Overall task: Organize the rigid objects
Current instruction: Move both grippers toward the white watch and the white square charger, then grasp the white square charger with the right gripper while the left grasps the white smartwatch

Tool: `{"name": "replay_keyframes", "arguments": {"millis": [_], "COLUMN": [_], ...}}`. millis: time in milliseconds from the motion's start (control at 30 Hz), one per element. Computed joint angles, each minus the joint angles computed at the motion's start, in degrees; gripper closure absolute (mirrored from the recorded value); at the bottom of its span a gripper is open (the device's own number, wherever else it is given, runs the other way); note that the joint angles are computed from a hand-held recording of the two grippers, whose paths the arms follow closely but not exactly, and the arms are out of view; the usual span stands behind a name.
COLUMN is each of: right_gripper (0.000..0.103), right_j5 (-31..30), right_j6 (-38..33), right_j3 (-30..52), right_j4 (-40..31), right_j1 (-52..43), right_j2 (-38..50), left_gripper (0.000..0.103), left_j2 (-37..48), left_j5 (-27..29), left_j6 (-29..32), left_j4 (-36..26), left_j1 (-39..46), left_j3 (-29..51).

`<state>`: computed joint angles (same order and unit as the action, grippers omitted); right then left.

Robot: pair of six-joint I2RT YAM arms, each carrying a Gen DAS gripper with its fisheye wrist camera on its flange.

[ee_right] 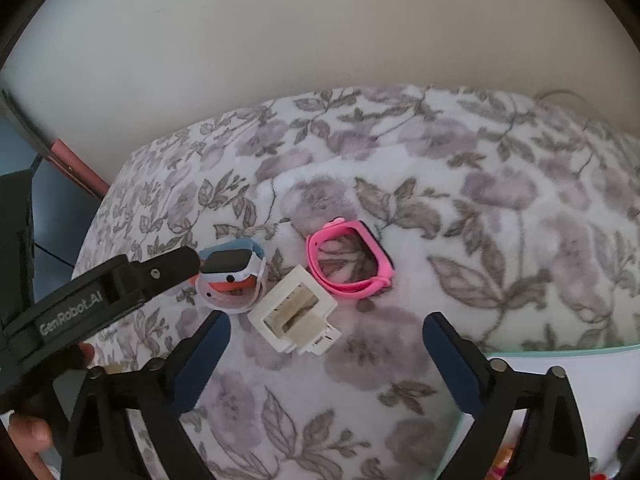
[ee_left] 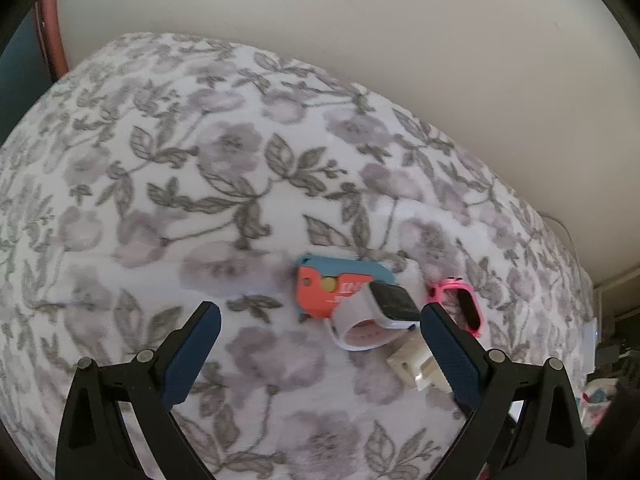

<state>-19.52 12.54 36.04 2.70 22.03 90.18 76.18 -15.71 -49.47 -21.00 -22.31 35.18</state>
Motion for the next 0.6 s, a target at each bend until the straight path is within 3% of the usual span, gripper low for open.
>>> {"name": "replay_keyframes", "arguments": {"millis": [267, 333, 400, 467, 600], "right_gripper": [0.012, 0.015, 0.019, 0.022, 0.038], "right_j5": [0.58, 0.74, 0.92, 1.02, 0.01], "right_j6": [1.97, 2.55, 2.83, 3.12, 3.77], "right_j3": [1.49, 1.84, 2.1, 2.36, 2.46], "right_j4": [2.11, 2.71, 3.08, 3.49, 4.33], "right_j1": [3.32, 3.79, 4.18, 4.54, 4.66], "right_j2": [3.65, 4.39, 5.06, 5.78, 6.92], "left_gripper": [0.003, 0.008, 0.018, 0.021, 0.036], "left_j2": [5.81, 7.06, 7.74, 8.17, 7.88], "left_j5": [7.3, 9.13, 10.02, 11.62, 13.6], "left_j6": [0.5, 0.25, -0.11, -0.04, 0.55], "left_j4": [4.7, 5.96, 6.68, 7.86, 9.74], "left_j1": [1.61, 2.05, 2.43, 2.88, 3.04], "left_j3": [0.96, 0.82, 0.68, 0.29, -0.57]}}
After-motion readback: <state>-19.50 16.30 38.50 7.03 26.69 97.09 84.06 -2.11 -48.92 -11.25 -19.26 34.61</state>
